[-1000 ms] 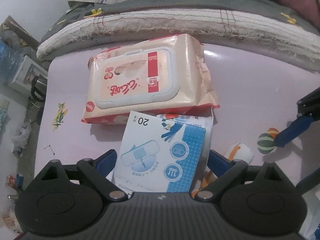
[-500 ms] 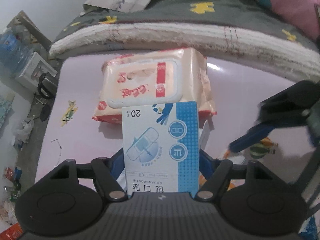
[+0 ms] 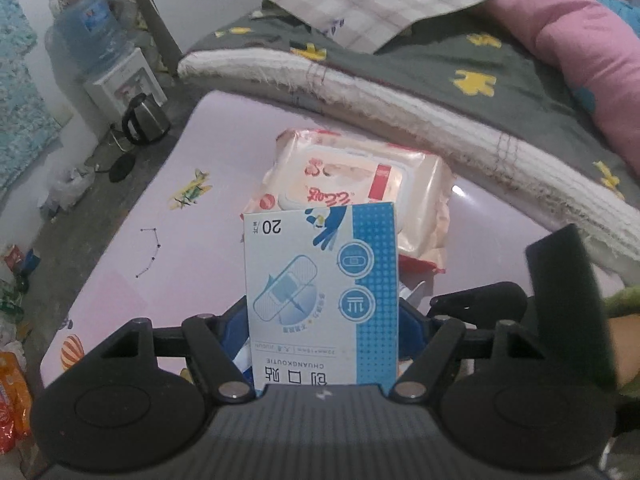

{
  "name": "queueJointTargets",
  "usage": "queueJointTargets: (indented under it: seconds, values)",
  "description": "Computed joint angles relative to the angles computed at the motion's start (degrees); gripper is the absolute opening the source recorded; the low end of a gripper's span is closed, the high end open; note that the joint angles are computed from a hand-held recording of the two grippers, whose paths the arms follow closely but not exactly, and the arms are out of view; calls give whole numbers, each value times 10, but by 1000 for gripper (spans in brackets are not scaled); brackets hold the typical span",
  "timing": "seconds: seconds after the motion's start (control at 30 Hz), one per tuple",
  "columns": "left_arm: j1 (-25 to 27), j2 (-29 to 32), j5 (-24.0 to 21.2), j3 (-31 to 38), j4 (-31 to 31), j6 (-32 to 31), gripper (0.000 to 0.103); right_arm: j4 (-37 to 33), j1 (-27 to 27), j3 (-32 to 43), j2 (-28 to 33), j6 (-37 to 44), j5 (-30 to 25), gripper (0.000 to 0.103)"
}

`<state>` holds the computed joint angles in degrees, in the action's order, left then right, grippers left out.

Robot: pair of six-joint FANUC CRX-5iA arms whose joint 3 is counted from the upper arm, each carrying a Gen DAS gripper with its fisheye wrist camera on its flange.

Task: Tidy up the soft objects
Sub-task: 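Grasp the blue-white bandage box with the left tool while the right tool grasps the orange-striped cloth, then carry the bandage box and striped cloth with both tools over the box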

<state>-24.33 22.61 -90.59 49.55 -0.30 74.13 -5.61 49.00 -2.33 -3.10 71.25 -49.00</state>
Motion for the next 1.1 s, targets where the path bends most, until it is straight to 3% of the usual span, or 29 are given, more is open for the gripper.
queueJointTargets:
  seconds: [0.07,0.2,0.37,0.57,0.73,0.9,1.1]
  values:
    - [0,-14,7,-14,5,6,74,12,2,-3,-3,-24,-3,51]
    - [-10,-35,3,-19,-14,20,74,25,6,-29,-25,-99,14,48]
    - [-19,-76,12,-31,-23,42,74,35,11,-107,-109,-200,81,47]
    - [-33,-139,20,-51,-37,70,74,175,63,-216,-232,-401,158,47]
    - [-37,-215,30,-95,-43,106,74,297,118,-279,-310,-557,186,47]
    - [-42,-297,27,-137,-77,145,74,360,163,-306,-340,-655,238,47]
    - [-43,-382,-3,-181,-134,198,74,382,206,-284,-310,-691,297,47]
